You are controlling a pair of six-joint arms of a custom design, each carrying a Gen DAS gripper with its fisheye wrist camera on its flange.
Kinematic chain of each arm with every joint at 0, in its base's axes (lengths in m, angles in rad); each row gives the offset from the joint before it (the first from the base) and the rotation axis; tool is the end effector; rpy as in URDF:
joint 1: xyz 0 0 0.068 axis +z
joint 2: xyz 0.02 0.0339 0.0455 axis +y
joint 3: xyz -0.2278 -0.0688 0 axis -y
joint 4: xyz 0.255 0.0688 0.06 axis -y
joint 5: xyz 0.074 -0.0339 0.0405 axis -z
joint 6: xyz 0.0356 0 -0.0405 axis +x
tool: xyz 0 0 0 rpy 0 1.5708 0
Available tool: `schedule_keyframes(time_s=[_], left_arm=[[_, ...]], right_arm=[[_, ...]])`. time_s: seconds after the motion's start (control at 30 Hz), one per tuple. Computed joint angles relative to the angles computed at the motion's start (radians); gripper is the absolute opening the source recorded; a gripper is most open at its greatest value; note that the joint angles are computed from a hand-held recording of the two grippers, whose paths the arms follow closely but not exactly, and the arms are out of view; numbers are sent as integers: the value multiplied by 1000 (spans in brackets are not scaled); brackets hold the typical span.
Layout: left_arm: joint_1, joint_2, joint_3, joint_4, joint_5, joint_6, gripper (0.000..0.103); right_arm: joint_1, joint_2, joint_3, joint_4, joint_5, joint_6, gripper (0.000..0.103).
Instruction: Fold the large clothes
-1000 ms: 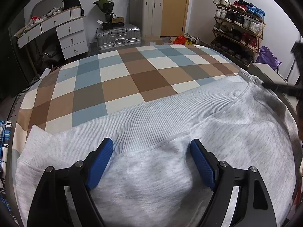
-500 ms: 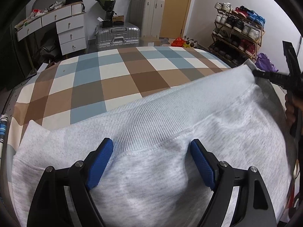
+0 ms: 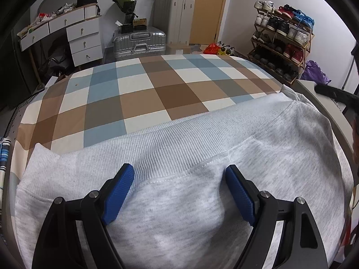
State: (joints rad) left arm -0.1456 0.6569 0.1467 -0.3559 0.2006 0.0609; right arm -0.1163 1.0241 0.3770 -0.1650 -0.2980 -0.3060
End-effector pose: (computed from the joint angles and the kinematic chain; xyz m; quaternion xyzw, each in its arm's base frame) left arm 0.1592 -0.0305 0.0975 0.1306 0.9253 -0.1084 0.3391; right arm 0.2153 -0.0146 0.1238 -0.1417 0.9093 0.0581 0.3870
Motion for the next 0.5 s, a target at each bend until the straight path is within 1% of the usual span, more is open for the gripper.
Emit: schedule_keyframes(time_s=[0.07, 0.1, 0.13, 0.17, 0.2, 0.23, 0.3, 0.37, 0.4, 0.43, 0.47, 0.5], left_arm=[[-5, -7, -2, -4, -6, -3, 80], [-5, -9, -2, -5, -7, -3, 80], [-6, -11, -2, -6, -9, -3, 80], [-10, -12, -3, -7, -12, -6, 80], [-10, -11, -3, -7, -12, -6, 80], [-12, -14, -2, -11, -13, -6, 80], [-12, -22, -4, -15, -10, -10, 80], [-6, -21, -4, -15, -2, -8, 80], [-5, -21, -4, -15, -1, -7, 80], [-4, -20, -4, -15, 1, -7, 80], [-4, -21, -3, -15, 0, -8, 80], [-5, -20, -3, -15, -2, -8, 80]], right_arm=[[120, 52, -36, 70, 76, 21, 85], [182, 137, -45, 151, 133, 51, 85], [219, 257, -27, 211, 166, 49, 90], [277, 334, -35, 276, 250, 78, 96], [316, 362, -53, 333, 315, 78, 97], [329, 339, -62, 326, 343, 72, 96], [321, 334, -53, 298, 345, 47, 96], [270, 294, -62, 260, 284, -18, 95], [241, 270, -71, 256, 285, -46, 95], [220, 219, -93, 244, 310, -48, 95], [154, 196, -103, 246, 281, -64, 95], [64, 199, -93, 231, 207, -72, 96]])
